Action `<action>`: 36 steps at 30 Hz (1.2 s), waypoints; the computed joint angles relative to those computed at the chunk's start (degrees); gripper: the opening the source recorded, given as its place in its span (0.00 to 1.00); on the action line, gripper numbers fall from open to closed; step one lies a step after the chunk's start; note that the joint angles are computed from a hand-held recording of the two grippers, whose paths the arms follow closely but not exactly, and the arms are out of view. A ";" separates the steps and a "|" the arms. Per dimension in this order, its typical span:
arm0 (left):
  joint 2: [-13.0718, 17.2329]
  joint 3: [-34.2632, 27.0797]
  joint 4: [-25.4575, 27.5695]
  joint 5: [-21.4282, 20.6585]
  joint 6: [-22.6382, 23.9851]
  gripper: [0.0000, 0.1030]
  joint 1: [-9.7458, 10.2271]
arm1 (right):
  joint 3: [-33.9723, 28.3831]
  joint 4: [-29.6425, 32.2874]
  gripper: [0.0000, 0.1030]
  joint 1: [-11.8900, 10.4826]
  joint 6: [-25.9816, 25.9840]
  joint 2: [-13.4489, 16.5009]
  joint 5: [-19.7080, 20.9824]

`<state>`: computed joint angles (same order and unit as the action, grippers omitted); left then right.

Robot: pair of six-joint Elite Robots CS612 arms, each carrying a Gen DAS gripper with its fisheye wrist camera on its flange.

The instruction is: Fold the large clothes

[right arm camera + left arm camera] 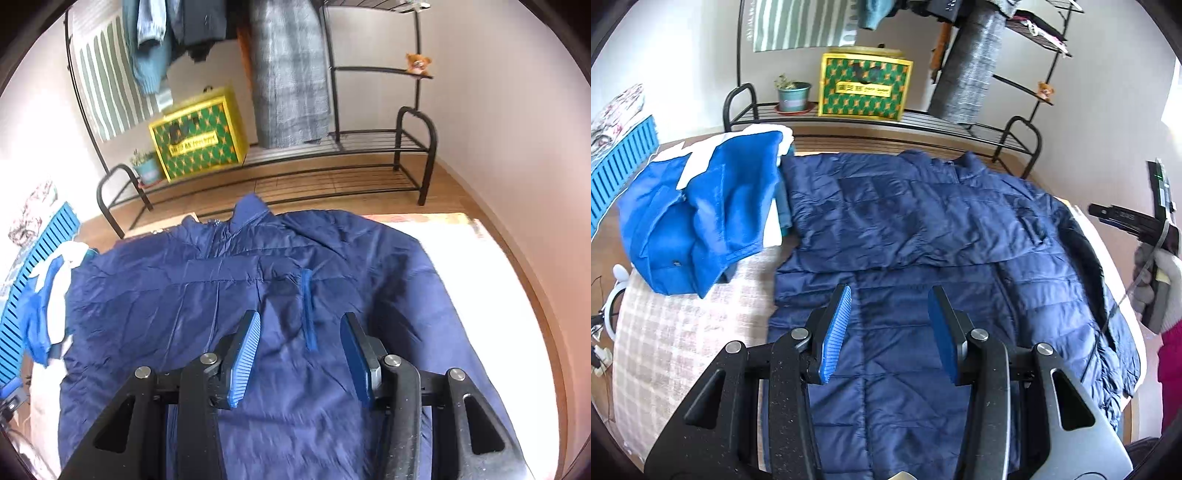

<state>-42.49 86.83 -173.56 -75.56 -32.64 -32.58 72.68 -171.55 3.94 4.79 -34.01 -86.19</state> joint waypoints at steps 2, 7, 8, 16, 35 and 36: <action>-0.13 0.14 -1.13 -1.43 0.27 0.43 -0.22 | 3.40 -2.09 0.46 -0.55 -0.15 -2.04 0.08; -0.42 0.25 -3.38 -3.18 4.15 0.43 -1.75 | 16.64 -9.39 0.46 -2.95 -0.26 -8.97 -0.46; -0.38 0.18 -3.59 -3.82 4.85 0.43 -1.95 | 19.04 -10.58 0.46 -3.47 -0.06 -10.04 -1.06; 0.14 -0.83 -3.11 -7.18 6.84 0.43 -3.42 | 34.18 -14.07 0.46 -8.42 3.13 -15.49 -4.81; 0.82 -1.41 -0.94 -8.45 6.79 0.43 -4.26 | 38.94 -8.96 0.50 -16.43 22.51 -11.68 -1.84; 0.81 -1.39 -1.03 -8.52 6.64 0.43 -4.21 | 38.63 -8.61 0.51 -16.21 22.48 -11.56 -2.11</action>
<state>-41.68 85.44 -174.59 -84.08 -26.00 -36.79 111.31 -180.16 -12.27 27.26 -45.56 -88.31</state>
